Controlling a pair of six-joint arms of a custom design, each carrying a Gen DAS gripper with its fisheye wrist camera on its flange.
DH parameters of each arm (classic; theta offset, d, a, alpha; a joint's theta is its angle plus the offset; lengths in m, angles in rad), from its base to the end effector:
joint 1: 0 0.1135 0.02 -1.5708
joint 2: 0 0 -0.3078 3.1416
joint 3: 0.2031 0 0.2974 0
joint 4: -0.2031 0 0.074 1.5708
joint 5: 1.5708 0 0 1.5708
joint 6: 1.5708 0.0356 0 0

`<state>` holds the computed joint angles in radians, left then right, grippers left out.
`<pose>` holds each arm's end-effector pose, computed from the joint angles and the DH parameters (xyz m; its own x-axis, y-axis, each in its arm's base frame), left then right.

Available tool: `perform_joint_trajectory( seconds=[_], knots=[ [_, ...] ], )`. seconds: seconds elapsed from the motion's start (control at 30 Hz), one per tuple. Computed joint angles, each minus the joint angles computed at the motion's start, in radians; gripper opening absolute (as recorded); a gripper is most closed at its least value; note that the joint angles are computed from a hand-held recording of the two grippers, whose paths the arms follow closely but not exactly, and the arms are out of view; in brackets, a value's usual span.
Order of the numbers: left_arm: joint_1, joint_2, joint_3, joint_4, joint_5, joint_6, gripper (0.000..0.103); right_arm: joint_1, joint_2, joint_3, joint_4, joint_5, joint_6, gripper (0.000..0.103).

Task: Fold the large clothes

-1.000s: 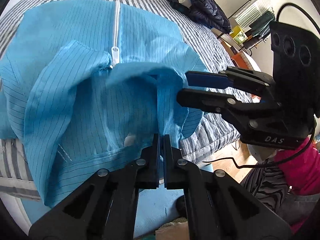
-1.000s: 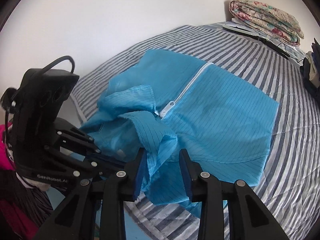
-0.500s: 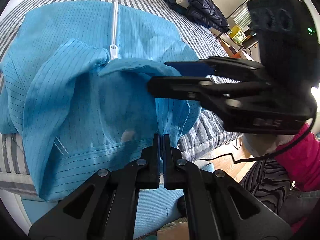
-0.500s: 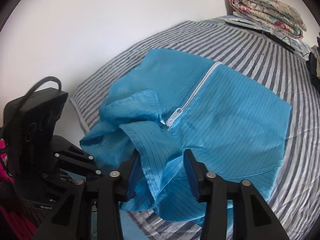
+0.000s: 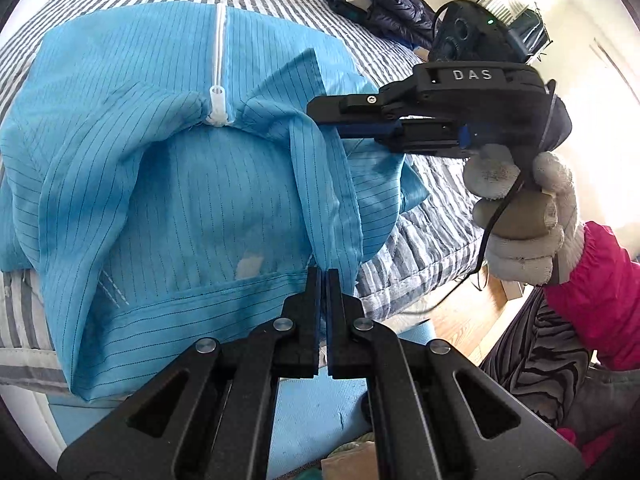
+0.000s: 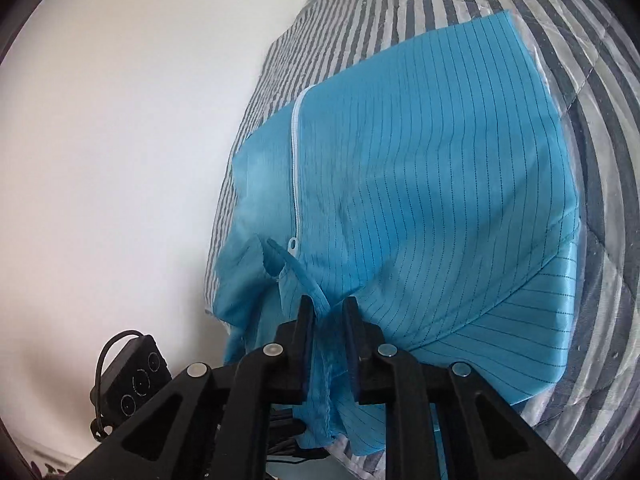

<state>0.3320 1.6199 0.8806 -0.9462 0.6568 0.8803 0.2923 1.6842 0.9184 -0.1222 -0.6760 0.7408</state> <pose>0.2709 0.0704 0.1675 -0.8481 0.3534 -0.3947 0.5176 0.7120 -0.4746 0.3485 0.1281 0.1817 -0.9550 0.2624 -0.1380 0.0565 0.6182 0.7840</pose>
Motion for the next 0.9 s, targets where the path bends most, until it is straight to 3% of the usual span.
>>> perform_joint_trajectory(
  seconds=[0.13,0.2,0.23,0.3,0.33,0.37,0.4,0.5,0.57,0.67,0.7,0.73,0.8,0.83,0.9],
  knots=[
    [0.003,0.013,0.011,-0.029,0.015,0.017,0.0,0.045,-0.033,0.058,-0.121,0.13,-0.137,0.015],
    [-0.004,0.008,0.006,-0.024,0.012,0.014,0.0,0.051,-0.038,0.067,-0.104,0.123,-0.146,0.021],
    [-0.007,0.007,0.002,-0.019,0.011,0.012,0.0,0.064,-0.037,0.076,-0.103,0.148,-0.157,0.033],
    [-0.015,-0.002,-0.006,-0.008,0.006,0.003,0.0,0.087,-0.03,0.1,-0.118,0.189,-0.174,0.036],
    [-0.01,-0.003,-0.003,-0.01,0.004,0.011,0.0,0.095,-0.013,0.116,-0.114,0.192,-0.173,0.027],
    [-0.01,-0.006,-0.005,-0.01,0.002,0.013,0.0,0.101,-0.001,0.125,-0.113,0.194,-0.177,0.006],
    [-0.007,-0.008,-0.006,-0.014,0.003,0.018,0.0,0.111,0.013,0.149,-0.148,0.223,-0.2,0.0],
    [-0.006,-0.014,-0.017,-0.006,-0.001,0.02,0.0,0.136,0.051,0.213,-0.266,0.388,-0.258,0.0],
    [-0.003,-0.022,-0.019,-0.018,-0.003,0.025,0.0,0.128,0.06,0.207,-0.266,0.389,-0.254,0.0],
    [0.022,-0.01,0.029,-0.128,0.002,0.085,0.0,0.124,0.008,0.172,-0.245,0.388,-0.256,0.011],
    [0.042,-0.003,0.055,-0.18,0.014,0.122,0.0,0.105,-0.046,0.141,-0.249,0.39,-0.274,0.025],
    [0.072,-0.003,0.088,-0.238,0.038,0.169,0.0,0.106,-0.081,0.134,-0.258,0.423,-0.287,0.03],
    [0.14,-0.015,0.151,-0.268,0.097,0.199,0.012,0.118,-0.139,0.122,-0.286,0.486,-0.309,0.03],
    [0.162,-0.007,0.183,-0.249,0.116,0.169,0.024,0.112,-0.159,0.115,-0.298,0.509,-0.323,0.03],
    [0.2,0.043,0.258,-0.157,0.133,0.011,0.027,0.103,-0.189,0.094,-0.314,0.549,-0.334,0.03]
  ],
)
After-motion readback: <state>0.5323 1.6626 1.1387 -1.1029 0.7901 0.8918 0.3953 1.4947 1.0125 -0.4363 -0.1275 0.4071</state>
